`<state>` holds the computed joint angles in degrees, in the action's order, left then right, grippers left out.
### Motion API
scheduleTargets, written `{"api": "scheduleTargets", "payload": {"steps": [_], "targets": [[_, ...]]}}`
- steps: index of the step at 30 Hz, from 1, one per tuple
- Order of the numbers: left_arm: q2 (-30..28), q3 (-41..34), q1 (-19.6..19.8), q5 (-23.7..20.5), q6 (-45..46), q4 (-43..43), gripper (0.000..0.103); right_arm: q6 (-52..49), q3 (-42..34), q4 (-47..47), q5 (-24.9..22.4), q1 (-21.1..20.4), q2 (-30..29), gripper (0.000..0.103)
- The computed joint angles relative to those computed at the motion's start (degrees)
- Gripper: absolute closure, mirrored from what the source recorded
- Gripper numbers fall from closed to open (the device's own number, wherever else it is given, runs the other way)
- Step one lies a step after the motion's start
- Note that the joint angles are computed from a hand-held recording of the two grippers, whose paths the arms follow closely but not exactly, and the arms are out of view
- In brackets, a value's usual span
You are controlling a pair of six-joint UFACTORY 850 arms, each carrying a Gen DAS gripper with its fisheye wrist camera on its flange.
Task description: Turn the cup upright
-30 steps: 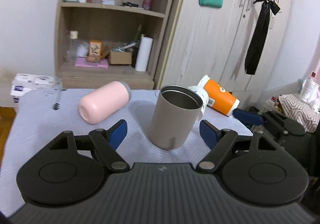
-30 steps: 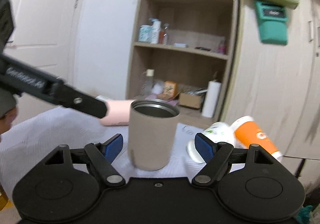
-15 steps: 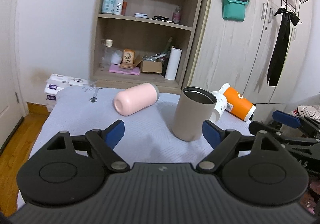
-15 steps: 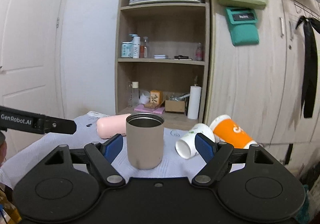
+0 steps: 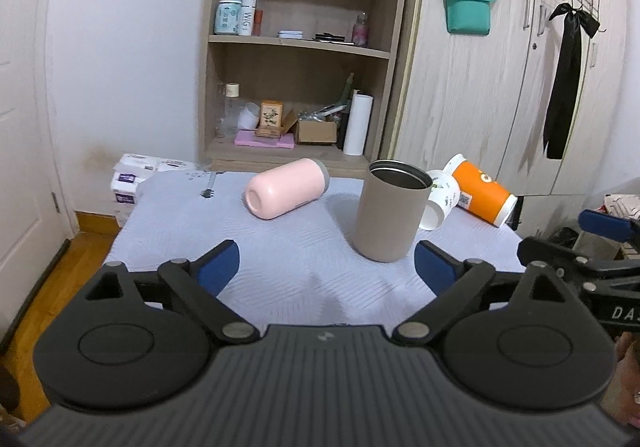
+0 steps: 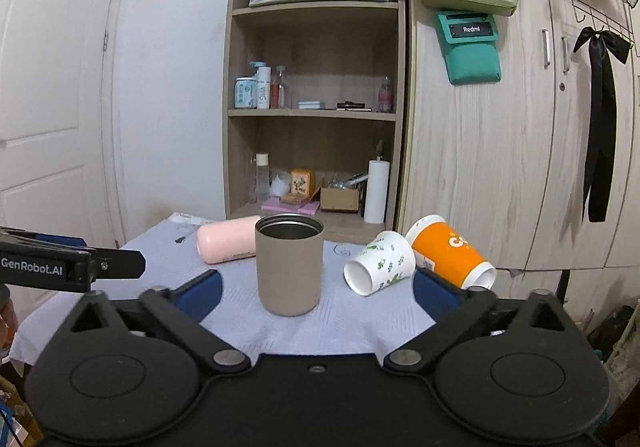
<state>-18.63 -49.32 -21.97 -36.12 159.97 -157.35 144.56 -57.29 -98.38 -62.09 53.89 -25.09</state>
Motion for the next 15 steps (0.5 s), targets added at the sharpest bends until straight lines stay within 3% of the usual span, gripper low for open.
{"api": "scheduleTargets", "payload": {"steps": [3,15], "targets": [[0.6,0.31,-0.22,1.47,1.1,-1.48,0.002,-1.83,-0.99,2.87,0.03,0.26,-0.33,0.0],[1.89,0.75,-1.0,7.6,7.37,-9.58,0.0,-5.27,-2.7,9.46,-0.5,0.89,-0.47,0.0]]}}
